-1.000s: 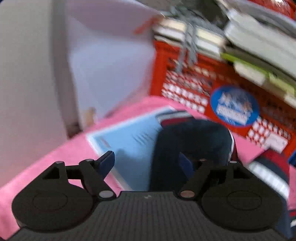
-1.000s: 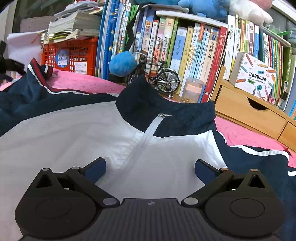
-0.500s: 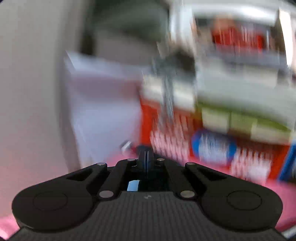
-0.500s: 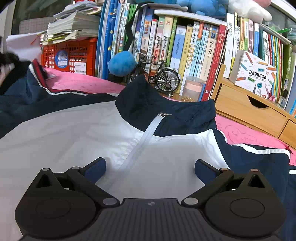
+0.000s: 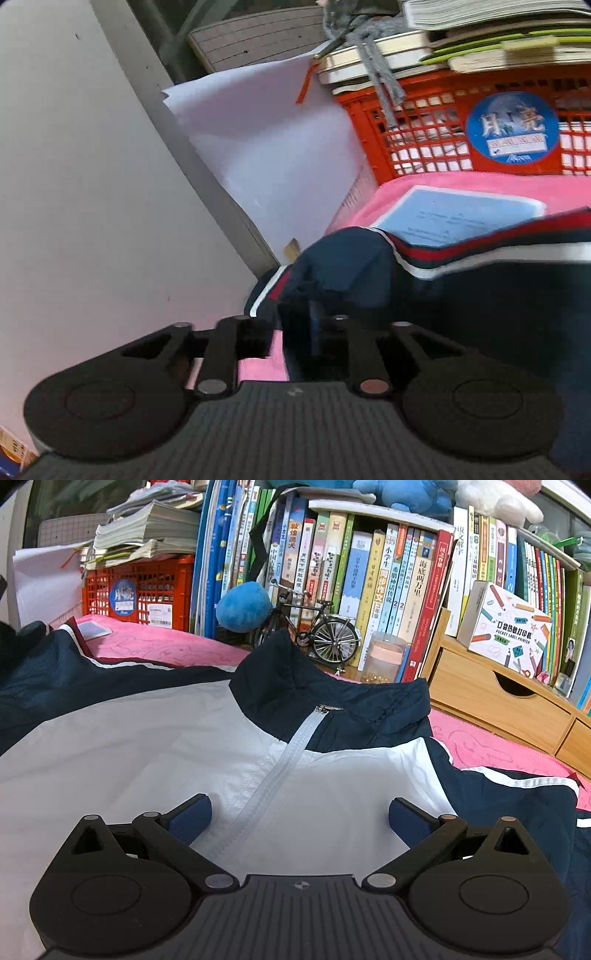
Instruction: Fold clothes
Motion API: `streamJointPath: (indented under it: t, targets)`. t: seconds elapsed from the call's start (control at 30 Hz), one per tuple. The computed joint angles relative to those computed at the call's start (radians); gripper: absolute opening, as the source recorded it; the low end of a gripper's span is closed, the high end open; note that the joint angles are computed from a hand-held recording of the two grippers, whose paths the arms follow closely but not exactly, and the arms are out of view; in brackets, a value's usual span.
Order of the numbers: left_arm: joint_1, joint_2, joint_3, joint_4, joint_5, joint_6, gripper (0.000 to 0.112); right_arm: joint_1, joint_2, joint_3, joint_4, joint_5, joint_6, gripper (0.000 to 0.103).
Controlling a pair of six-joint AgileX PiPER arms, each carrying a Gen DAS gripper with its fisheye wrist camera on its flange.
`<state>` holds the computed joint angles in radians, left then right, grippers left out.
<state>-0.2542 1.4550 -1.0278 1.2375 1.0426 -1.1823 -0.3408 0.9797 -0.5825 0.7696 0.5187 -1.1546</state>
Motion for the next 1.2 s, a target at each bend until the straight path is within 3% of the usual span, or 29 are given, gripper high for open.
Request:
streamJointPath:
  t: [0.1, 0.2, 0.27, 0.33, 0.47, 0.53, 0.6, 0.7, 0.77, 0.87, 0.93, 1.0, 1.1, 1.13, 1.17, 1.2]
  targets:
    - [-0.095, -0.07, 0.021, 0.04, 0.08, -0.069, 0.034, -0.005, 0.004, -0.002, 0.009, 0.005, -0.01, 0.103]
    - [-0.25, -0.14, 0.008, 0.073, 0.151, -0.098, 0.059, -0.014, 0.008, -0.005, 0.018, 0.016, -0.019, 0.103]
    - [-0.382, -0.191, 0.011, 0.07, 0.141, -0.079, 0.06, -0.027, 0.018, -0.011, 0.031, 0.027, -0.026, 0.103]
    - [-0.48, -0.22, 0.001, 0.018, 0.059, -0.014, 0.06, -0.025, 0.03, -0.02, 0.002, 0.007, 0.036, 0.103]
    - [-0.505, -0.231, 0.021, -0.24, -0.258, 0.143, 0.061, -0.044, 0.084, -0.048, -0.153, -0.138, 0.231, 0.101]
    - [-0.513, -0.167, 0.025, -0.276, -0.284, 0.174, 0.061, -0.15, 0.151, -0.087, -0.139, -0.173, 0.191, 0.101]
    - [-0.526, -0.073, 0.011, -0.262, -0.228, 0.17, 0.061, -0.335, 0.263, -0.187, -0.025, -0.095, 0.079, 0.102]
    - [-0.516, -0.04, 0.044, -0.163, -0.204, 0.062, 0.062, -0.618, 0.421, -0.363, 0.136, 0.076, -0.003, 0.101]
    - [-0.508, -0.025, 0.04, -0.139, -0.192, 0.052, 0.062, -0.76, 0.497, -0.449, 0.242, 0.113, -0.038, 0.101]
    - [-0.543, 0.005, 0.037, -0.08, -0.147, 0.042, 0.062, -0.87, 0.573, -0.519, 0.303, -0.021, -0.023, 0.103]
    - [-0.555, 0.013, 0.036, -0.058, -0.124, 0.045, 0.062, -0.926, 0.688, -0.645, 0.227, 0.025, 0.157, 0.103]
    - [-0.548, 0.02, 0.034, -0.051, -0.128, 0.046, 0.062, -0.97, 0.824, -0.789, 0.192, 0.131, 0.317, 0.103]
    - [-0.545, 0.022, 0.034, -0.048, -0.13, 0.046, 0.062, -0.986, 0.919, -0.87, 0.316, 0.18, 0.289, 0.102]
    - [-0.544, 0.023, 0.034, -0.047, -0.13, 0.046, 0.062, -0.986, 0.943, -0.899, 0.326, 0.2, 0.291, 0.089]
    - [-0.544, 0.023, 0.034, -0.046, -0.131, 0.046, 0.062, -0.981, 0.963, -0.941, 0.295, 0.225, 0.327, 0.027]
    - [-0.543, 0.024, 0.034, -0.045, -0.131, 0.047, 0.062, -0.97, 0.986, -0.998, 0.224, 0.255, 0.403, 0.013]
